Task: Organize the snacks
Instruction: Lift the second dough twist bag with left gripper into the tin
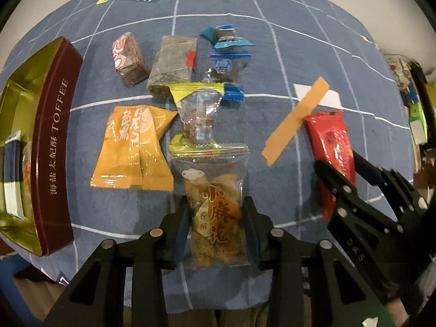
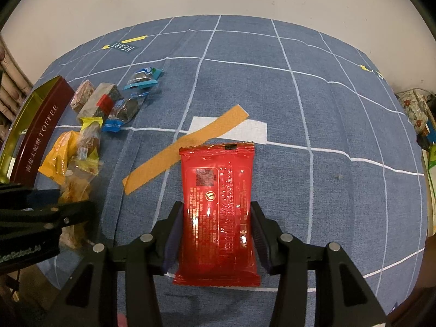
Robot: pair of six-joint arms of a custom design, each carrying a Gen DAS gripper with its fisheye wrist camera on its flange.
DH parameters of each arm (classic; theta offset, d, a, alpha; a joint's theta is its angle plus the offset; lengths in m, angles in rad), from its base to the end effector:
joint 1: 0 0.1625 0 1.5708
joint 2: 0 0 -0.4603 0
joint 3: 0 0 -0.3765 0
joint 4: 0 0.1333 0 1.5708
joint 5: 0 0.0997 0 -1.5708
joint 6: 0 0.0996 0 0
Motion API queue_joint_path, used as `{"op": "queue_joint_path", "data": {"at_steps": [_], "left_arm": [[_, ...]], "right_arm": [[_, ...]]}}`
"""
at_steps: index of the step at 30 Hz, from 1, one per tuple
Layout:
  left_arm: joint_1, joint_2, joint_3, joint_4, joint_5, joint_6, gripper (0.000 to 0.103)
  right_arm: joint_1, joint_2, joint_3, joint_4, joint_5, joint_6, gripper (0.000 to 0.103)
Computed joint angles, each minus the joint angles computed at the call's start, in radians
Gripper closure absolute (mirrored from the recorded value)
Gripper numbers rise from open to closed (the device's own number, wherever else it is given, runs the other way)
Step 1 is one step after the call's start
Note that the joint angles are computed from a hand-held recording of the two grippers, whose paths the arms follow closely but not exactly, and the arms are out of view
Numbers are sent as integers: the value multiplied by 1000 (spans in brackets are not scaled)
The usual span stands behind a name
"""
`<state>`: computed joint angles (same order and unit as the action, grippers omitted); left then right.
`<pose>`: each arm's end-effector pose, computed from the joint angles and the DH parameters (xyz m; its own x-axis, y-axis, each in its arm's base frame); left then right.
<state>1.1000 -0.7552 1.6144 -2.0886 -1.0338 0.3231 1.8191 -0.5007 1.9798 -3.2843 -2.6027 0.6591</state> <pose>-0.1290 -0.6596 0.0789 -0.5168 0.7810 -0.3508 0.6238 0.6241 0.4705 0.1808 -0.5186 -0.0180 -0.5784 0.6304 0.5177 0.1457 0.7042 -0.6949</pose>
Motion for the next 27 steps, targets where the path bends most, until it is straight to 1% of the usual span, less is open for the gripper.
{"op": "queue_joint_path", "data": {"at_steps": [4,8,10,13,19,27], "left_arm": [[0,-26,8,24,-9,18,69],[-6,-57,24,22,-29,47,69],[-5,-68,15,39,-46,52,69],[-8,-83,10,41,-50,64,69],[-1,-90,-42,55,-74,79,69],[3,-70,-115,56,-76,63,69]], "right_arm": [[1,2,-3,9,-6,3,53],[1,-1,-5,22,-8,6,53],[1,-1,-6,28,-12,7,53],[3,-1,-9,40,-18,11,52],[7,2,-16,65,-31,12,51],[6,-1,-18,72,-28,20,51]]}}
